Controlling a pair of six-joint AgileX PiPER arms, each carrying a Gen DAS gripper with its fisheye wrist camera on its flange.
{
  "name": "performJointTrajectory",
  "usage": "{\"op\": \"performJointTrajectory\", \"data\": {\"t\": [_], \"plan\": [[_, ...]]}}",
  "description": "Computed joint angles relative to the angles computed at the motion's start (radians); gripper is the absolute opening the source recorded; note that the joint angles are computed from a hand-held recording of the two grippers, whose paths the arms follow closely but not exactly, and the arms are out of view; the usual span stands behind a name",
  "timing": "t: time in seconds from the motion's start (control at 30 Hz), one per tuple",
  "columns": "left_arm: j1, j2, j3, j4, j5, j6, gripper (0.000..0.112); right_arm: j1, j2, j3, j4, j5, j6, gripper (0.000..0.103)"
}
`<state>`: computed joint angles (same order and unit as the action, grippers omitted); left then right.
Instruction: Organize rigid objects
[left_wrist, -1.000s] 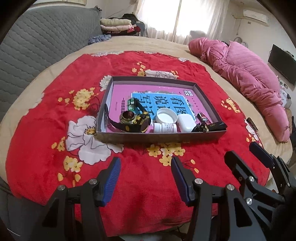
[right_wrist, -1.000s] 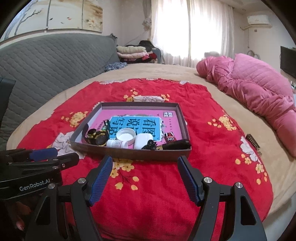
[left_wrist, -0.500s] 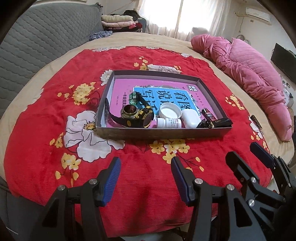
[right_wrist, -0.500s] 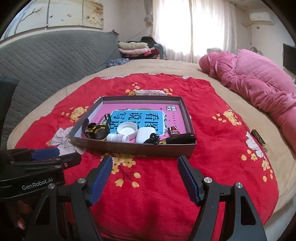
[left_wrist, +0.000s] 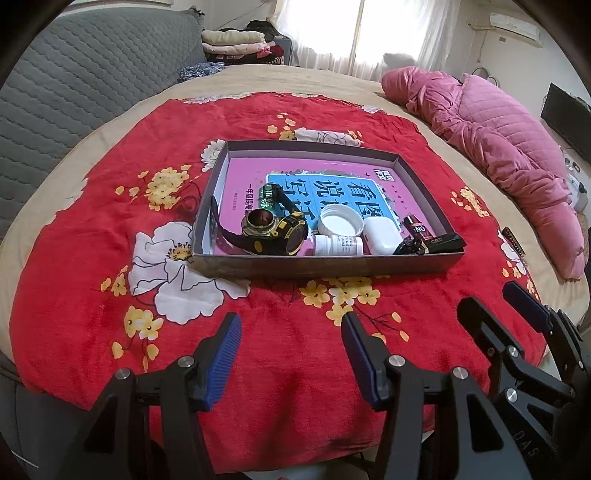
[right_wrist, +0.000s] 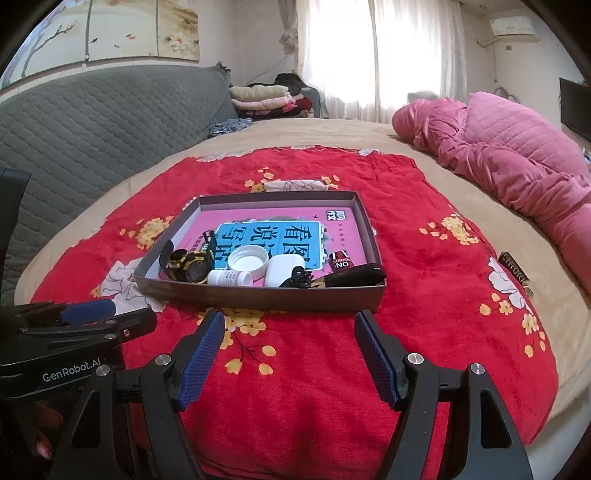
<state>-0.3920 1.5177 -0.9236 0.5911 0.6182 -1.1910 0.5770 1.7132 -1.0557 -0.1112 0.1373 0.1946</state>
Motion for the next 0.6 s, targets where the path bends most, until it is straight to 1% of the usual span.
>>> {"op": "performJointTrajectory", "data": {"t": [0.33, 0.6], "plan": [[-0.005, 0.017, -0.011, 0.001, 0.019, 0.003, 0.056, -0.003, 0.004, -0.004, 0.034, 0.005, -0.037, 0.074], [0.001, 0.021, -0.01, -0.003, 0.015, 0.011, 0.056, -0.008, 0.009, -0.002, 0.062, -0.003, -0.07, 0.074]]}}
